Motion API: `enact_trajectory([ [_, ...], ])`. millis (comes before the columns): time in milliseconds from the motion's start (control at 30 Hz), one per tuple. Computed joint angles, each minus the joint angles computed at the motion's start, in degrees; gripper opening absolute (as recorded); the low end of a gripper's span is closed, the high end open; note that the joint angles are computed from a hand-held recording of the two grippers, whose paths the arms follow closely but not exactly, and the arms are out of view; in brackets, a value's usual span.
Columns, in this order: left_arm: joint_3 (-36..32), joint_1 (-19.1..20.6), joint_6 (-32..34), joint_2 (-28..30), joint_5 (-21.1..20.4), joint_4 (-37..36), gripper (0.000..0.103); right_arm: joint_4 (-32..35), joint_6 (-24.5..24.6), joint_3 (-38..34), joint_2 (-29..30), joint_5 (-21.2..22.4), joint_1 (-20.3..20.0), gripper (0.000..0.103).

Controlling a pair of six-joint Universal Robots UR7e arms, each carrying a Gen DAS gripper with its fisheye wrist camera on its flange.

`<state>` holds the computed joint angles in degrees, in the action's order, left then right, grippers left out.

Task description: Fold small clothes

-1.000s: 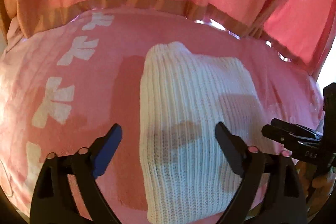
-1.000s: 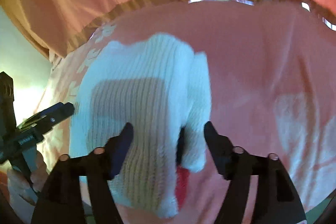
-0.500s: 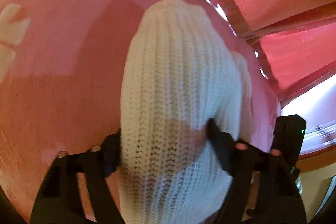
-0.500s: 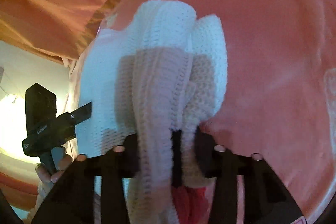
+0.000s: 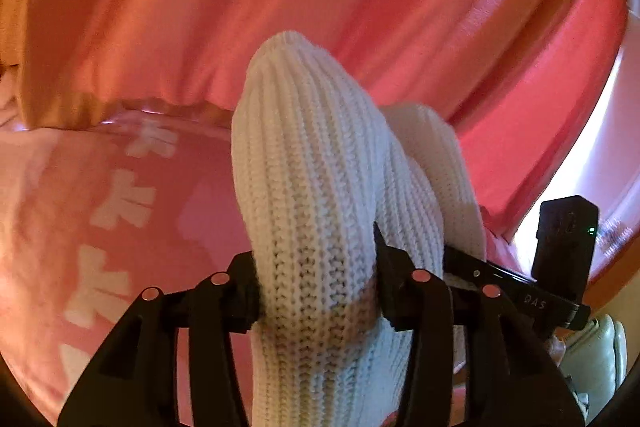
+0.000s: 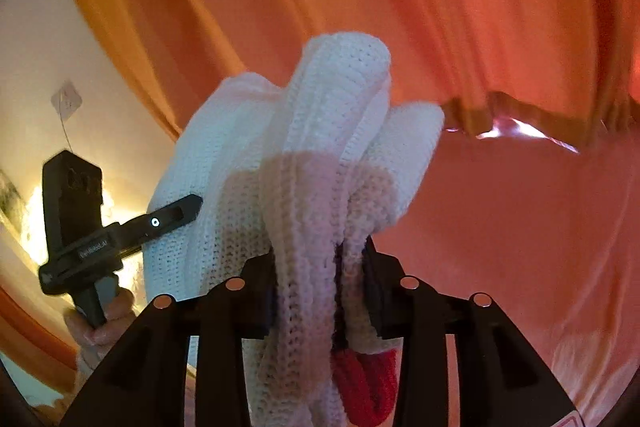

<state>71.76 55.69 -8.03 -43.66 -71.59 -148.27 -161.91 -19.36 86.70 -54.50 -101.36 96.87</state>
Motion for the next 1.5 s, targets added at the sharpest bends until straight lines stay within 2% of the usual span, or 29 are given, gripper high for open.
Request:
enact_trajectory([
  [33, -0.6, 0.8, -0.2, 0.6, 1.4, 0.5, 0.052, 0.8, -0.3, -1.9, 2.0, -1.5, -0.1, 0.041],
  [67, -0.8, 1.4, -0.2, 1.3, 2.8, 0.1, 0.06, 0.8, -1.0, -3.6, 4.4, -3.4, -0.5, 0.049],
  [100, -0.5, 2.4, 0.1, 2.0, 4.9, -1.0, 0.071, 0.6, -2.2, -5.2, 6.9, -5.2, -0.9, 0.05],
  [133, -0.6, 3.4, 0.4, 3.4, 7.4, -2.1, 0.076, -0.4, -3.9, -6.8, 9.7, -7.7, -1.4, 0.05],
  [167, -1.2, 5.0, -0.1, 5.7, 12.3, -2.6, 0.078, -2.6, -6.1, -8.7, 13.3, -12.7, -1.9, 0.045],
  [200, -2.5, 5.6, -1.7, 7.2, 15.8, -0.8, 0.077, -4.0, -7.2, -10.3, 15.8, -17.3, -2.0, 0.034],
  [233, -3.7, 6.1, -4.8, 8.3, 19.3, 3.5, 0.068, -5.7, -7.8, -10.5, 17.0, -19.5, -2.3, 0.028],
  [267, -4.4, 6.7, -6.1, 8.8, 20.9, 6.5, 0.061, -6.8, -7.2, -9.7, 16.9, -19.3, -2.5, 0.015],
  [300, -4.4, 6.7, -5.0, 8.6, 20.4, 7.1, 0.062, -6.1, -5.9, -8.7, 15.7, -16.9, -2.6, 0.006],
  [367, -0.7, 5.1, -0.1, 7.0, 23.1, 1.2, 0.064, -4.8, -4.5, -6.7, 13.3, -10.8, -2.5, 0.003],
  [467, 2.8, 2.7, 6.1, 6.8, 27.6, -5.7, 0.069, -5.0, -6.6, -6.0, 13.5, -8.6, -1.7, 0.003],
  [533, 3.3, 1.9, 7.2, 7.2, 28.9, -6.3, 0.07, -0.5, -5.4, -8.1, 15.5, -11.6, -2.0, 0.003],
  [600, 2.5, 1.7, 7.6, 8.4, 28.7, -4.2, 0.07, 4.3, -3.5, -11.3, 18.1, -17.4, -2.7, 0.0],
  [733, 0.8, 1.9, 9.6, 10.1, 29.9, -3.0, 0.07, 2.4, -4.8, -10.8, 18.0, -17.9, -2.6, 0.0],
  [800, 2.0, 1.5, 9.9, 9.8, 30.4, -4.6, 0.07, -1.4, -4.9, -8.3, 16.1, -16.1, -2.2, 0.003],
  [867, 3.2, 1.1, 10.2, 9.4, 30.4, -7.2, 0.074, -7.2, -6.7, -5.5, 14.9, -17.6, -1.6, 0.003],
  [933, 4.3, 0.7, 10.0, 9.0, 30.3, -9.4, 0.081, -13.9, -9.4, -3.0, 14.4, -20.3, -0.7, 0.009],
  [1000, 6.0, 0.2, 10.5, 8.6, 30.6, -12.7, 0.088, -17.8, -9.6, -1.2, 13.5, -21.1, -0.9, 0.013],
  [1033, 6.7, -0.1, 10.7, 8.6, 31.0, -14.0, 0.09, -18.4, -9.1, -1.8, 14.1, -21.3, -1.0, 0.016],
  [1100, 8.4, -0.9, 11.8, 8.7, 32.4, -17.6, 0.09, -20.8, -8.4, -0.9, 13.8, -22.5, -1.2, 0.039],
  [1200, 10.7, -1.6, 12.9, 8.6, 32.8, -20.7, 0.093, -24.3, -7.8, 1.3, 13.0, -23.1, -1.8, 0.042],
  [1367, 13.6, -3.2, 17.9, 9.7, 36.2, -26.3, 0.095, -29.3, -8.0, 5.3, 12.6, -24.3, -2.2, 0.051],
  [1500, 16.1, -3.7, 16.4, 9.2, 36.6, -28.7, 0.095, -33.5, -9.5, 8.0, 12.9, -25.2, -2.2, 0.056],
])
